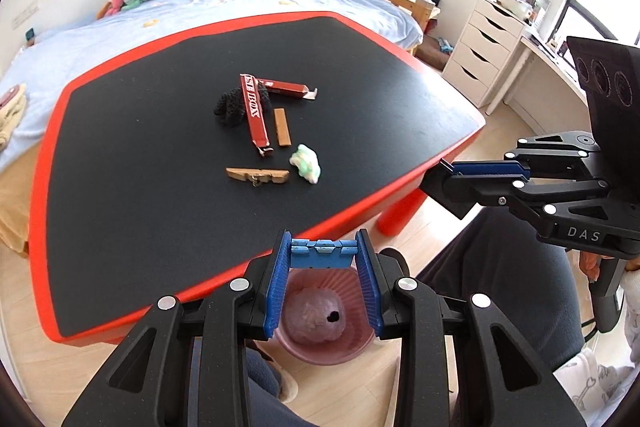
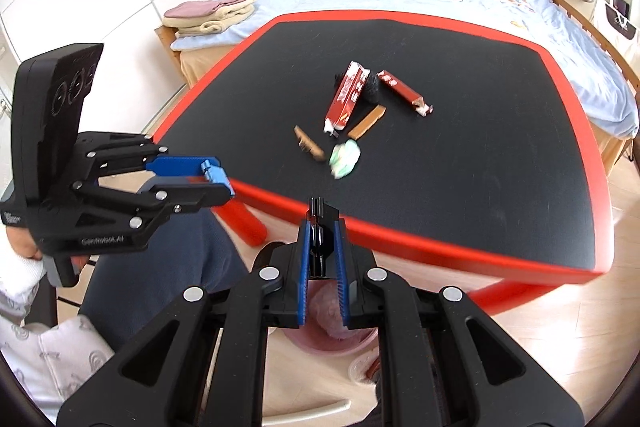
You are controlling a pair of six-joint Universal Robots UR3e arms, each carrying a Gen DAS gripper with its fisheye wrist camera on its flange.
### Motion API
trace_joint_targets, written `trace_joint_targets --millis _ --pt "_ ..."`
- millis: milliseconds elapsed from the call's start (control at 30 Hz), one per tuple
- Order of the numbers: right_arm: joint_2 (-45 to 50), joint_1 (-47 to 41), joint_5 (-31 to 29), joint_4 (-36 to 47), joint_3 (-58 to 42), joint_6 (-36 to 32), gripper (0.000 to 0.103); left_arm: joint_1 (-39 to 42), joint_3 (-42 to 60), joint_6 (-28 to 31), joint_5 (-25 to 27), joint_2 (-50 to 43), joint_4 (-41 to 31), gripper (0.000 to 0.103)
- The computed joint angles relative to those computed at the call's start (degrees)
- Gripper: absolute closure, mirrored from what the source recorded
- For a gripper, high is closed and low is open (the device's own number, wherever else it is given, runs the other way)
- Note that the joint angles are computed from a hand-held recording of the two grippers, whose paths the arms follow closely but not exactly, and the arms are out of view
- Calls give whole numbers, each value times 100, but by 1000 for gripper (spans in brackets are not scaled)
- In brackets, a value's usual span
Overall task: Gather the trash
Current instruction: 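Grasp the black clip with the right gripper while the left carries the blue clip to the wastebasket, then open both grippers over the wastebasket, dropping the clips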
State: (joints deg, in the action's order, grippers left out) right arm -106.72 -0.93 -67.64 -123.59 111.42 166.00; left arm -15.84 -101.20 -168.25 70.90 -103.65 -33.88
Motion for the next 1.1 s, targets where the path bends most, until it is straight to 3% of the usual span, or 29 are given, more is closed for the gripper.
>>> trace_joint_targets --millis 300,800,833,900,933,1000,1100 --pt "-586 -30 85 329 450 -102 92 -5 -517 49 -129 378 62 70" --pt "-554 -36 258 404 560 -238 89 -55 -488 143 -179 315 -70 66" --pt "-534 -7 185 375 560 -234 85 -65 -485 145 -166 308 -95 62" --pt "-518 -7 104 303 586 -210 41 -65 -519 109 -122 308 -33 34" --pt "-561 -62 143 254 636 -192 34 -35 -582 68 -132 329 64 20" --pt "-619 -130 179 215 687 -170 16 -1 -705 -38 -76 375 297 13" --pt "-624 -144 164 182 701 -129 10 62 -717 -98 -10 390 286 11"
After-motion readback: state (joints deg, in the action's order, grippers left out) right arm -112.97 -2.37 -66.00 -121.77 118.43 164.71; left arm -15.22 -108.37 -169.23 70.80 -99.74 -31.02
